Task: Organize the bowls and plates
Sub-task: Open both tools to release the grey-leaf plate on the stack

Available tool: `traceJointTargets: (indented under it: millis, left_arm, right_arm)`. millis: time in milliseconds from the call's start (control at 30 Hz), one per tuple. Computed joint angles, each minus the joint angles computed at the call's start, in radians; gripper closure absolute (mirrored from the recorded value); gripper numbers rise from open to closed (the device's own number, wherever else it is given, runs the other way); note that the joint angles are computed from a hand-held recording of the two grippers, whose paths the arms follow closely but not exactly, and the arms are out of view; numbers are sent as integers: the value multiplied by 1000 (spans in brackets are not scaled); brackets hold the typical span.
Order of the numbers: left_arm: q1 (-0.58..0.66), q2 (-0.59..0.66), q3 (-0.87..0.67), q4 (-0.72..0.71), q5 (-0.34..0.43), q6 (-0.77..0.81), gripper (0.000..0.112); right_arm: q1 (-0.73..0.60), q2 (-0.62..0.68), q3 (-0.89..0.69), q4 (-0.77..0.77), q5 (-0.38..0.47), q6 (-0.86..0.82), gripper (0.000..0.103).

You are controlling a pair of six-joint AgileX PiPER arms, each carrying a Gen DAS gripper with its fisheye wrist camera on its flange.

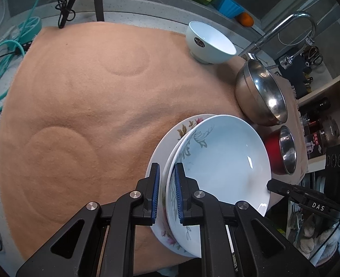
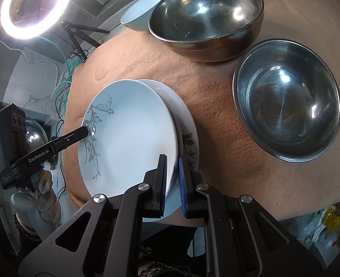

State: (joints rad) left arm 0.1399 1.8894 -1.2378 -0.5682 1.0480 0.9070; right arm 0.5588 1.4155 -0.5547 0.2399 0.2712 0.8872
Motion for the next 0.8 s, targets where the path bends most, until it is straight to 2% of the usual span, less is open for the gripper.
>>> traceJointTargets:
  millis: [200,333,533,600,667,800]
  left_arm:
    - [13,-2,-25,-13,18,-7,101]
    - [14,-4,-46,-28,30,-14,101]
    - [-23,-7,-86,-65,60,-40,101]
    - [-45,-7,-96,-76,65,-51,101]
    - [-72,-6,-105,-83,65,-61,101]
    - [-123,0,-118,-88,61,-81,100]
  right_arm:
    - [-9,-41,12,-70,12,66,93]
    - [-12,-86,18,-160,45,145,93]
    - [-45,-177,17,-224,94,178,93]
    - [-66,-211,7,-236,120,166,88]
    - [-91,-240,-3,-254,143,163,70]
    - [-164,-295,-6,-256,177,128,66]
